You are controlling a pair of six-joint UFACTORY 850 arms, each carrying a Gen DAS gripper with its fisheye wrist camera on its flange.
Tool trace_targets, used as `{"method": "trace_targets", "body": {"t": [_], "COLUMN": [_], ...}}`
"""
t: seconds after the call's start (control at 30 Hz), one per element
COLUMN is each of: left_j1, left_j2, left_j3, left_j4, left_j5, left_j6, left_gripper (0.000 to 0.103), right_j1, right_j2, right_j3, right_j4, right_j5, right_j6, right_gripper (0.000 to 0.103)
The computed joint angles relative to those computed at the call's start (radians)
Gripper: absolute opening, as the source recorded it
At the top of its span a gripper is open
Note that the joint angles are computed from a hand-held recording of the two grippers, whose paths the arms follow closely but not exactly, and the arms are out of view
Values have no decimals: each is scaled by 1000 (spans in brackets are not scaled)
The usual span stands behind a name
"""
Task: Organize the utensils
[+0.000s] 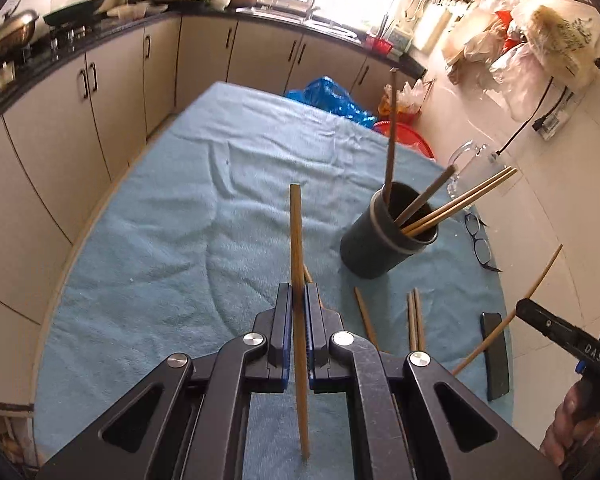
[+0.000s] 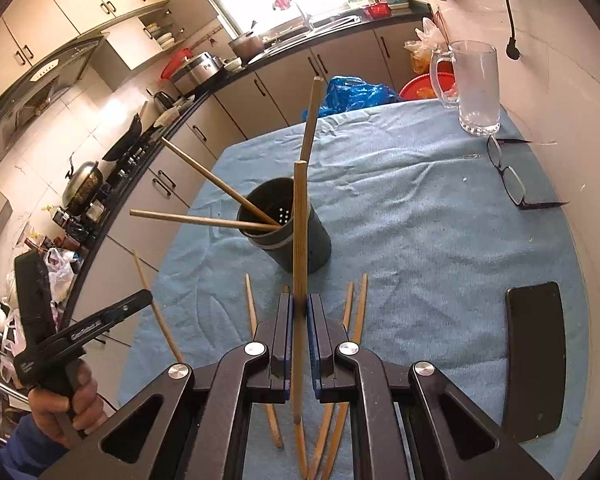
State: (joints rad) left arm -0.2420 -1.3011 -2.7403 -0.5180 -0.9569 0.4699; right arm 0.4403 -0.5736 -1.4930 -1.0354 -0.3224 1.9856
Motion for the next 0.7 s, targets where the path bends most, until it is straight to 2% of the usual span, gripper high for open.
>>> {"method": "trace_targets", "body": {"t": [0.07, 0.13, 0.53, 0.7], "left_j1": [2, 0, -5, -9], "left_j2": [81, 133, 246, 275], "left_j3": [139, 220, 375, 408], "left_j4": [-37, -56, -127, -149], "left_j5": [58, 99, 179, 190], "left_j6": [54, 85, 169, 196], "left_gripper": [5, 5, 5, 4], "right_j1": [1, 2, 2, 3], "right_j2": [10, 19, 85, 114], "right_j3": [11, 21, 91, 120], "right_j4": [-43, -81, -269, -328], "right_j5": [-3, -5, -31, -50], "right_j6": [40, 79, 273, 337], "right_gripper": [8, 8, 8, 8]}}
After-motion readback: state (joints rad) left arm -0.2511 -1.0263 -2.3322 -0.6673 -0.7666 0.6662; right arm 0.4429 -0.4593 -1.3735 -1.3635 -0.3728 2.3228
